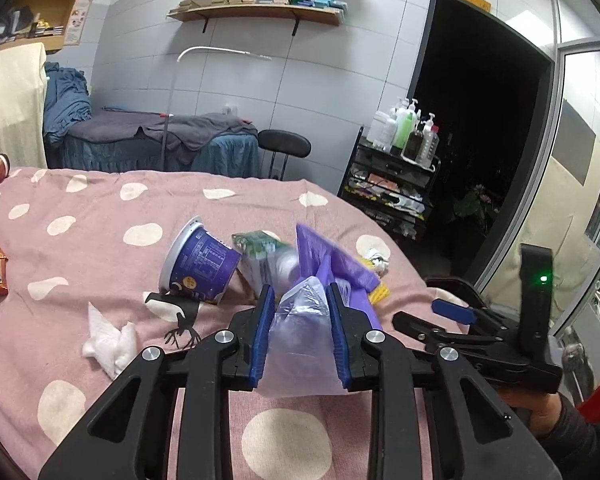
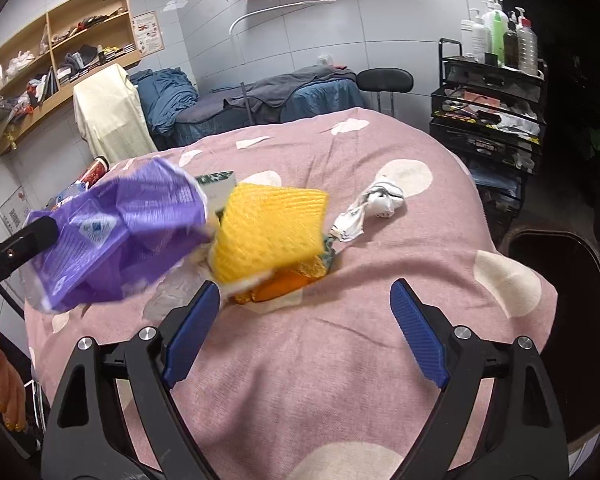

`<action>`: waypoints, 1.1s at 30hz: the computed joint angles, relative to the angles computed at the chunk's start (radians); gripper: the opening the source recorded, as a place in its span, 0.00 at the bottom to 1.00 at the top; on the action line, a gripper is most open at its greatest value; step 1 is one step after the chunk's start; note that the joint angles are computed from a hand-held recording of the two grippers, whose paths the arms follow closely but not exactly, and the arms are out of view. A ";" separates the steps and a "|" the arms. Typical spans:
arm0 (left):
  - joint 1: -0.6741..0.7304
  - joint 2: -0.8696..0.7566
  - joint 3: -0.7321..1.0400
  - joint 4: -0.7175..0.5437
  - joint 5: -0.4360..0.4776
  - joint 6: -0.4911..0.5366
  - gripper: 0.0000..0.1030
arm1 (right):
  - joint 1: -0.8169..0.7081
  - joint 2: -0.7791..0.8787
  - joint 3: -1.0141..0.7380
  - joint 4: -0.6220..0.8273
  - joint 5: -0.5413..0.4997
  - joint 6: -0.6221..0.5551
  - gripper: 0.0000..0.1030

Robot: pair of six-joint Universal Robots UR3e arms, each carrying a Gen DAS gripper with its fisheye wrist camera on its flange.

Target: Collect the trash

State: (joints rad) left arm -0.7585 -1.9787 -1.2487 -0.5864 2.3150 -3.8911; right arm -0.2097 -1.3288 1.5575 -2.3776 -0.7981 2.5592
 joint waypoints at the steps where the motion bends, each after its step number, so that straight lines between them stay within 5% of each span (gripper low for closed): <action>1: -0.008 0.003 -0.001 0.003 0.011 -0.002 0.25 | 0.007 0.004 -0.010 0.005 0.001 0.003 0.84; 11: -0.063 0.100 -0.115 0.038 0.157 -0.076 0.24 | 0.062 0.000 -0.022 -0.014 0.001 0.024 0.84; 23: -0.053 0.174 -0.218 0.047 0.182 -0.135 0.24 | 0.215 0.166 -0.279 0.066 -0.199 0.030 0.82; 24: -0.052 0.172 -0.219 0.055 0.179 -0.129 0.24 | 0.231 0.174 -0.291 0.063 -0.220 0.021 0.80; 27: -0.052 0.164 -0.213 0.068 0.172 -0.116 0.24 | 0.248 0.204 -0.336 0.107 -0.237 0.008 0.51; 29: -0.050 0.156 -0.204 0.071 0.163 -0.107 0.24 | 0.237 0.215 -0.354 0.140 -0.210 0.002 0.24; 33: -0.052 0.141 -0.189 0.072 0.153 -0.101 0.24 | 0.185 0.190 -0.316 0.113 -0.130 0.025 0.10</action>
